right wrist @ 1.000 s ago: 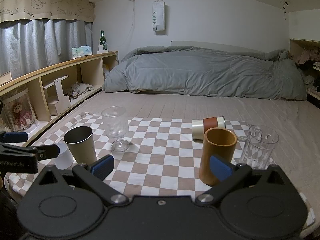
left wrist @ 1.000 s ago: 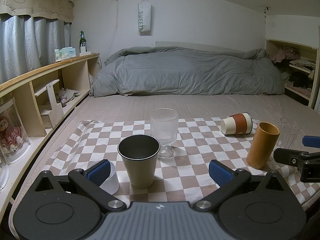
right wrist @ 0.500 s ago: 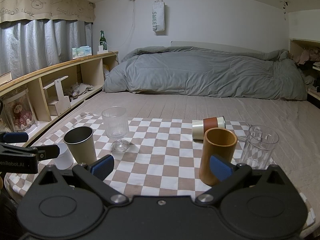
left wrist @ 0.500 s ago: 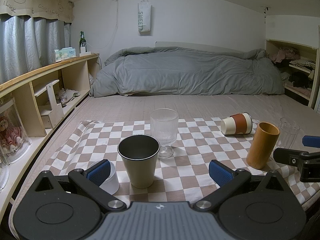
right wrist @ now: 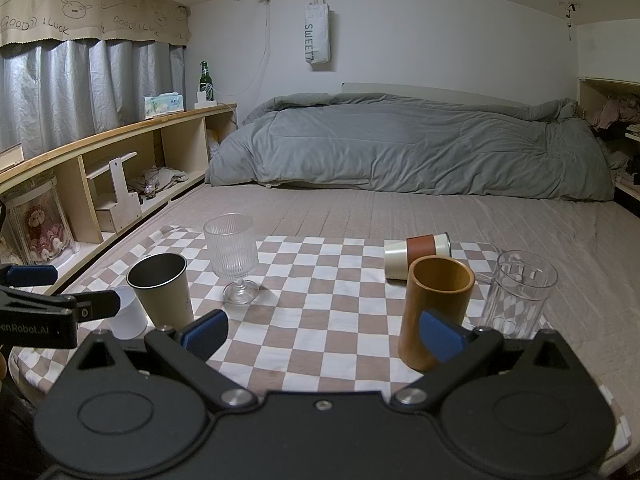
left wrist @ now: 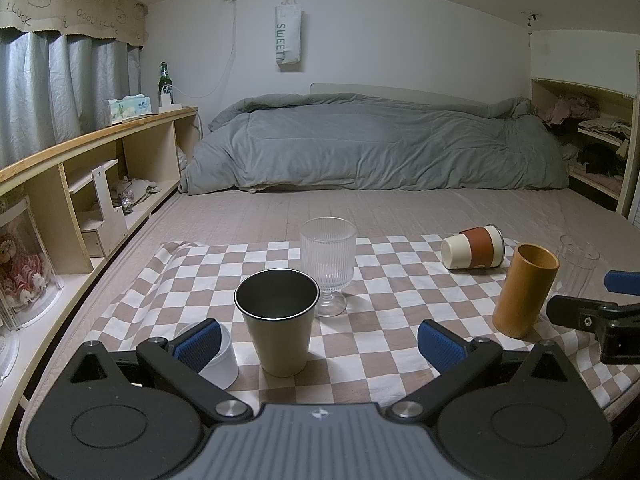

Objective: Flip cup upright

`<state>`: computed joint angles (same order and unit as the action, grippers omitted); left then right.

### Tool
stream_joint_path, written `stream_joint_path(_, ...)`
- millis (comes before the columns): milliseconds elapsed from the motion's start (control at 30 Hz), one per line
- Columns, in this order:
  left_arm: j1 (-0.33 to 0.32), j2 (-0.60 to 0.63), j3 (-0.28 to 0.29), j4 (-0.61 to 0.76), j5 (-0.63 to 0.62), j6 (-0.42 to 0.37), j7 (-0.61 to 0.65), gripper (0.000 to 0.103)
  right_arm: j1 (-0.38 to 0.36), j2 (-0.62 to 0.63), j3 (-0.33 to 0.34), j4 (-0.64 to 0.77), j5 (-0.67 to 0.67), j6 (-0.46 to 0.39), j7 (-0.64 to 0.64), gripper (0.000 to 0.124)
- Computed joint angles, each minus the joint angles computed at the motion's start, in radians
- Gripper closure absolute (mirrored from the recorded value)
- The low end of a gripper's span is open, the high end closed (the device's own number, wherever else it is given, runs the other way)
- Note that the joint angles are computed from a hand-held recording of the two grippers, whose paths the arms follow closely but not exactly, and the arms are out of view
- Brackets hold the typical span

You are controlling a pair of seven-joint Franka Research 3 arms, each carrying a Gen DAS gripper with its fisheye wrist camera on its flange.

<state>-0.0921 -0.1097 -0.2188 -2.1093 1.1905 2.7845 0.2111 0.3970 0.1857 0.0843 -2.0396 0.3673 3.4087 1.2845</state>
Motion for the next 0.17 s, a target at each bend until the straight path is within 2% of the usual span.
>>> stream_joint_path(167,0.0,0.0,0.001,0.0,-0.001,0.001,0.004,0.0,-0.002,0.0,0.001,0.0,-0.002,0.0,0.002,0.021)
